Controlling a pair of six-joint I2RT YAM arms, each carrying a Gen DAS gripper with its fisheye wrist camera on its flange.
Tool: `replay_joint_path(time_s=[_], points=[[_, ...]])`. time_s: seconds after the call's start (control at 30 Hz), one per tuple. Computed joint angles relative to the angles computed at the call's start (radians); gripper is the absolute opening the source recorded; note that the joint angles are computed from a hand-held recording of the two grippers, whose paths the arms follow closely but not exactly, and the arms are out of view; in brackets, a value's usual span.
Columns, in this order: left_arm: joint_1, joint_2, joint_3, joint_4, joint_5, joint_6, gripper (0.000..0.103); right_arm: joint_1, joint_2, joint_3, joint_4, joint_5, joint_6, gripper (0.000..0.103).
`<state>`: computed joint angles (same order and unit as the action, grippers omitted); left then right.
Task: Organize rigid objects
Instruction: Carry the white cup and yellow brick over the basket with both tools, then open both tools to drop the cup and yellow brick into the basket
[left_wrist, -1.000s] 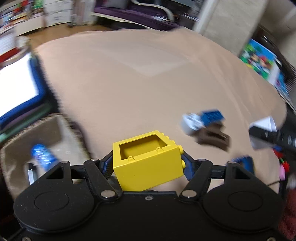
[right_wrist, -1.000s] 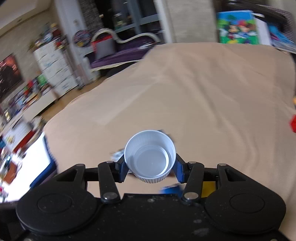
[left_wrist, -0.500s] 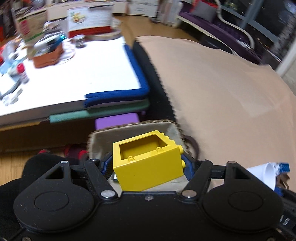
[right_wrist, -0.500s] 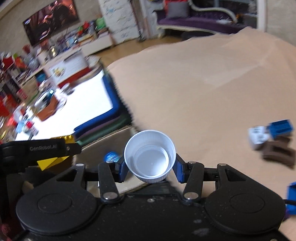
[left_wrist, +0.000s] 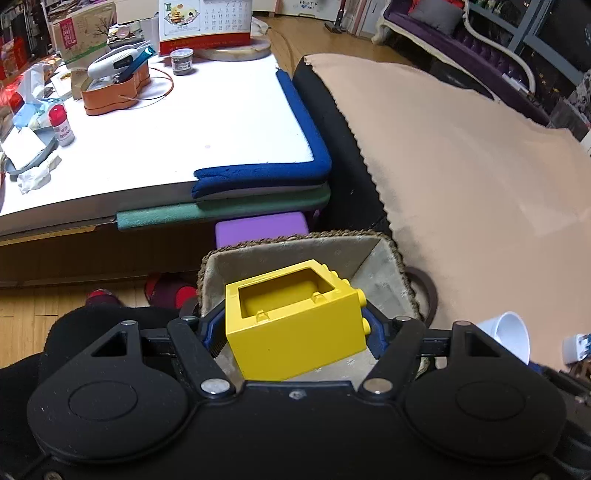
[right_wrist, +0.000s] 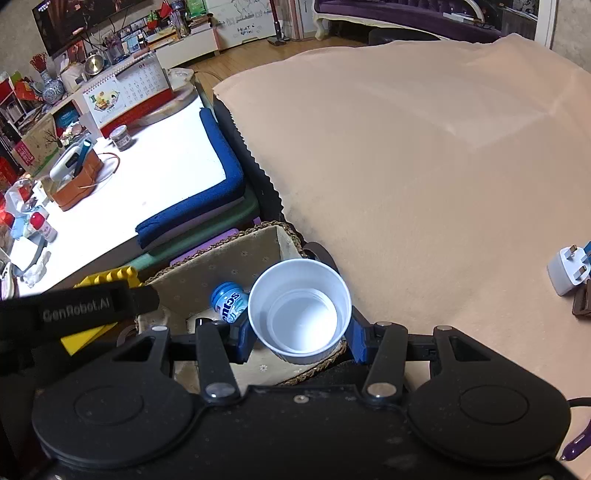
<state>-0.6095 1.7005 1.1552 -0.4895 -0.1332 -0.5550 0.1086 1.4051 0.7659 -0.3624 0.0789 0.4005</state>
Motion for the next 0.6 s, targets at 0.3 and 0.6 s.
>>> replay_joint_path(time_s=[0.3, 0.6], points=[[0.023, 0.029, 0.030, -0.060, 0.013, -0.021, 0.066, 0.045, 0.082, 0.051, 0.018, 0.065, 0.025, 0.049], [0.025, 0.061, 0.061, -0.087, -0.001, -0.021, 0.066, 0.066, 0.160, 0.086, 0.052, 0.074, 0.066, 0.059]])
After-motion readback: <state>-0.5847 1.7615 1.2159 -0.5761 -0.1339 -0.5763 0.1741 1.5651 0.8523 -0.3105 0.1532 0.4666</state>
